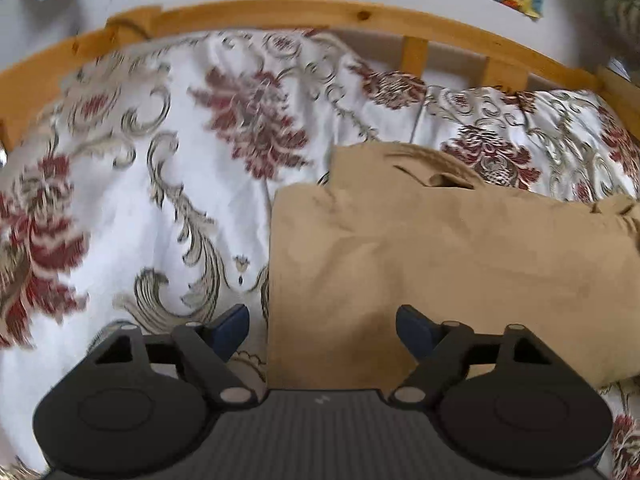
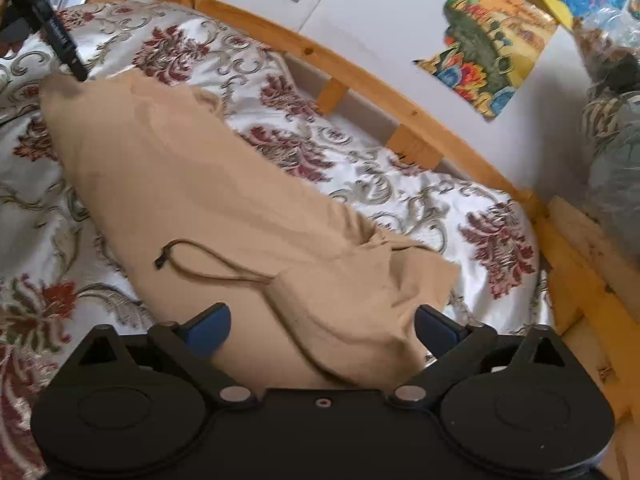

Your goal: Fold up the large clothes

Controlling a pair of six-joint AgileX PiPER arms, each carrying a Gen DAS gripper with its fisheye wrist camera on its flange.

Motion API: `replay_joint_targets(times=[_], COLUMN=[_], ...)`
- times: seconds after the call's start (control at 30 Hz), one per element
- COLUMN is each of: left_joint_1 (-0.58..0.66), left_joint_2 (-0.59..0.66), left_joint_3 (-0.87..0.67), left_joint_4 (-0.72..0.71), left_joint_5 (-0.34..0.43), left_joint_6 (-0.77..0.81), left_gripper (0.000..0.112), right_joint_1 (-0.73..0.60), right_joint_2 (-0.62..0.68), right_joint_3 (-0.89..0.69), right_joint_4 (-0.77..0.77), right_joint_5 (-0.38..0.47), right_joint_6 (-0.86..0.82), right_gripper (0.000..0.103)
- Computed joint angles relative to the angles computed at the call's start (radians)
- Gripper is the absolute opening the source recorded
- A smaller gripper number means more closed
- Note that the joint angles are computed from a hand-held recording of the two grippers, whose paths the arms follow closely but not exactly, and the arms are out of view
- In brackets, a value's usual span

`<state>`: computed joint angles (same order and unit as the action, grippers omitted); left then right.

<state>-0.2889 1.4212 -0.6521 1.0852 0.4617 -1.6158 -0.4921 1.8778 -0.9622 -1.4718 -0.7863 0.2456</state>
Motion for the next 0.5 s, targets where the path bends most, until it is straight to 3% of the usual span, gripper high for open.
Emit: replay_joint_targets(times=[0.07, 0.13, 0.2, 0.27, 0.4, 0.5], left_joint_1=[0.034, 0.037, 0.004, -0.035, -0.148, -0.172], left_joint_2=[0.011, 0.048, 0.096, 0.124, 0.154, 0.179], left_joint_3=[-0.006, -0.036, -0.077, -0.105, -0.166, -0.206], left_joint_4=[-0.076, -0.142, -0.144, -0.110, -0.003, 0.046], left_joint_5=[-0.039, -0.007, 0.086, 0.156, 0.319, 0.375], left_joint_6=[0.070, 0.126, 0.124, 0.102, 0.030, 0.017], left_gripper=[0.071, 0.051, 0.005, 0.002, 0.001, 0.001], right_joint_1=[-0.004, -0.008, -0.008, -0.003, 0.003, 0.007], right_joint_2=[0.021, 0.035, 0.046, 0.046, 0.057, 0.089], right_joint_3=[-0.030, -0.057, -0.068, -0.074, -0.087, -0.123], right_joint_4=[0.016, 0.027, 0.084, 0.139, 0.324, 0.470], right_joint_5=[-0.013, -0.021, -0.027, -0.011, 0.028, 0.082], right_joint_6=[0.068, 0.170, 0.207, 0.228, 0.241, 0.240], right_gripper=[0.053, 0.037, 0.029, 0.022, 0.018, 0.017])
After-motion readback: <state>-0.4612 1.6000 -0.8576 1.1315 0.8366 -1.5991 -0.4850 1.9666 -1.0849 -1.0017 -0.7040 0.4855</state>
